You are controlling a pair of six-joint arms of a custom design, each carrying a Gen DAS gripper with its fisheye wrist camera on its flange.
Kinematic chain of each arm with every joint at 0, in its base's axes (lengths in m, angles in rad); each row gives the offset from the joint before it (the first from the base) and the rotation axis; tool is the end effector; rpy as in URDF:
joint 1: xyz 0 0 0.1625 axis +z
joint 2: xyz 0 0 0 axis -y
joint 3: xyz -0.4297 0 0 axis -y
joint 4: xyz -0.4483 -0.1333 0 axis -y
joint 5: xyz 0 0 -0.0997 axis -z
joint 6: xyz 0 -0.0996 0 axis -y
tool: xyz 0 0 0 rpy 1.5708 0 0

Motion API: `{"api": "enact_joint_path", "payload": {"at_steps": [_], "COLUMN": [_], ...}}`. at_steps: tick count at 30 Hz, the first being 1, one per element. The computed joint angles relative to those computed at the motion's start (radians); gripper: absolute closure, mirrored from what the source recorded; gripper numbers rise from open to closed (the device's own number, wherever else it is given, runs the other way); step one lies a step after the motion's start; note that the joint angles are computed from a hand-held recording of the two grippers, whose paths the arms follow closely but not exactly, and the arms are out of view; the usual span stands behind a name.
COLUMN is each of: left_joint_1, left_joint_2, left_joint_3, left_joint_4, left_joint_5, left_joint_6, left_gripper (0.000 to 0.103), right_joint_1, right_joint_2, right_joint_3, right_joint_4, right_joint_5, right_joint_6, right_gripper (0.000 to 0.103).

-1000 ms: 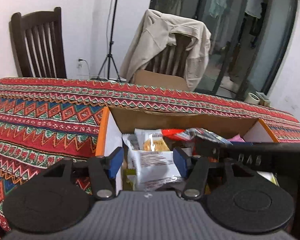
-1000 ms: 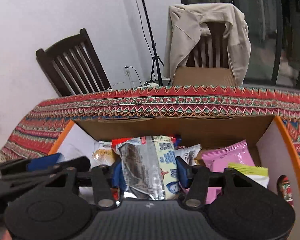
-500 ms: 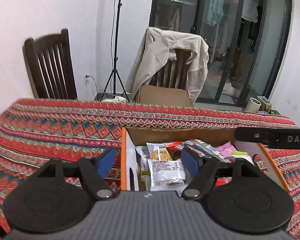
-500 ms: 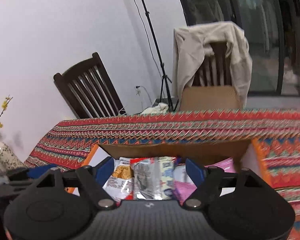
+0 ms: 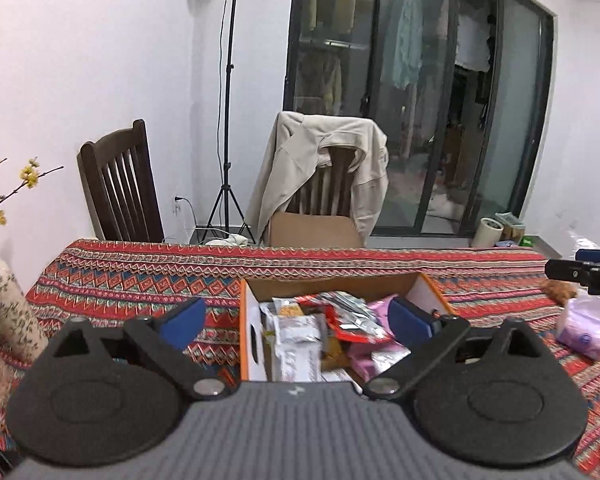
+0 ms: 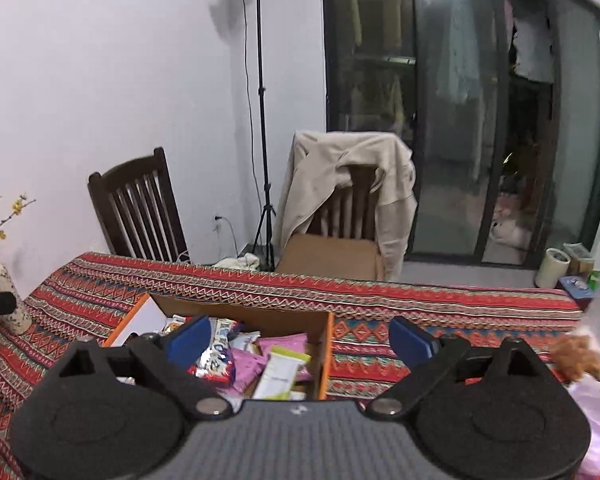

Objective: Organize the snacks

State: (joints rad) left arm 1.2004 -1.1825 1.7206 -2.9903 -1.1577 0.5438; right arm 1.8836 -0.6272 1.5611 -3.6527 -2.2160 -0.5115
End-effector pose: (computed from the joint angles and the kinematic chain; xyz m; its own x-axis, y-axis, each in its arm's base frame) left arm -0.0851 -0.6980 0.3494 -0.7074 0.3434 -0.6177 0.6968 0.4853 -0.5282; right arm 0.2939 -0.6701 0.1125 -0.7483 0.0495 0.6615 -0.5648 0.4755 -0.6745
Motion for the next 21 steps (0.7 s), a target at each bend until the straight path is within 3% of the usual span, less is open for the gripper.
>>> {"api": "enact_joint_path", "payload": {"at_steps": [6,11,18,21], "left_joint_1": [-0.023,-0.047,-0.072,-0.021], "left_joint_2": [-0.14,-0.318,-0.642,-0.779], "left_joint_3": [0.218,0.452,0.752,0.873], "left_joint_4": [-0.143,-0.285,-0.353,-0.395], "left_joint_5": [-0.022,-0.048,-0.093,-0.183], "left_joint_6": [0.036,0.06,0.049,0.101], "left_gripper": [0.0,0.0,0.0,0.0], "right_joint_1": [0.026,0.066,0.168,0.235], "right_joint_2": [-0.069,-0.091,-0.057,0.011], "right_joint_3": [0.205,0.392,0.594,0.66], "right_joint_4": [-0.176,-0.407,-0.71,-0.901], "right_joint_5": [0.006,0.031,0.045,0.037], "right_joint_6": [-0.024,-0.087,-0.157,-0.198], "right_gripper": [0.006,0.0,0.0,0.0]}}
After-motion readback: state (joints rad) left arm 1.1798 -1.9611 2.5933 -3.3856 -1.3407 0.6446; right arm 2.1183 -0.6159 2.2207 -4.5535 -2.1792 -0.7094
